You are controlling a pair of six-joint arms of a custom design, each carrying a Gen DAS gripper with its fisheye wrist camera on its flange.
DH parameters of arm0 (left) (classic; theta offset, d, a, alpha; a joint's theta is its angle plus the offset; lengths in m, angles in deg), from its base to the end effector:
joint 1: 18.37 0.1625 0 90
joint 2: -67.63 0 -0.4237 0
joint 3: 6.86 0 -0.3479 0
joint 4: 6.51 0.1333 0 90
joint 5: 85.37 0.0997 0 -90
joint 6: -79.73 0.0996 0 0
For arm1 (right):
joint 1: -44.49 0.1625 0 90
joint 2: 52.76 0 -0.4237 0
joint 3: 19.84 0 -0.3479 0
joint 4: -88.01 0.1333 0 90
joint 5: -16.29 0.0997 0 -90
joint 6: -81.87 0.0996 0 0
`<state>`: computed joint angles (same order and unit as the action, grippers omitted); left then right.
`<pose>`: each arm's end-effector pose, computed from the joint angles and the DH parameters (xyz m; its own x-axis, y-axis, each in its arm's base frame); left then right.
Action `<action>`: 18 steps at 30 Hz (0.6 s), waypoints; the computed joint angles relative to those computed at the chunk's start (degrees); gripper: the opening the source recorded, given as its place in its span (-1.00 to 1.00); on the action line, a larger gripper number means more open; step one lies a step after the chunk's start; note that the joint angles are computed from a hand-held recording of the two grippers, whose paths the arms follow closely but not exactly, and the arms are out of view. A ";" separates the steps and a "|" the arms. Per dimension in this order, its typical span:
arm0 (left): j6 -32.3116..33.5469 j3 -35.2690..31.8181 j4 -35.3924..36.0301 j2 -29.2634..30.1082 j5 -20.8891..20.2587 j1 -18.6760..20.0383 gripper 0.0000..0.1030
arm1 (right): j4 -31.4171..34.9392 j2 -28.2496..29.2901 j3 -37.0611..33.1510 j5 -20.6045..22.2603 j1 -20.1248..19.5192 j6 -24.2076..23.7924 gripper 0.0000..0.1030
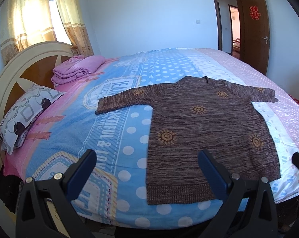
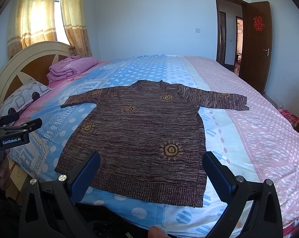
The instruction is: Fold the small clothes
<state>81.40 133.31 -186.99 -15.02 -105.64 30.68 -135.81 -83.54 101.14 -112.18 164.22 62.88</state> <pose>-0.0539 -0.4080 0.3145 -0.5799 -0.1399 -0.8026 0.5671 0.6381 -0.5209 0.3043 -0.3891 0.0438 -0.7273 -0.2193 0.6503 -0.6300 0.5894 -0.5058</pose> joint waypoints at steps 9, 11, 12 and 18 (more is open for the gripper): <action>13.50 -10.79 -10.48 12.35 -1.03 8.24 1.00 | 9.94 -2.51 -6.09 2.57 -8.59 2.60 0.98; 14.77 -13.56 -10.15 14.39 -1.47 9.82 1.00 | 15.06 -3.63 -8.14 3.39 -11.00 4.77 0.98; 15.38 -14.83 -9.94 15.26 -1.64 10.50 1.00 | 16.90 -3.92 -9.07 2.77 -11.74 5.58 0.98; 24.65 -23.48 -15.76 22.89 -2.00 13.45 1.00 | 25.28 -5.57 -15.28 0.17 -16.31 6.35 0.98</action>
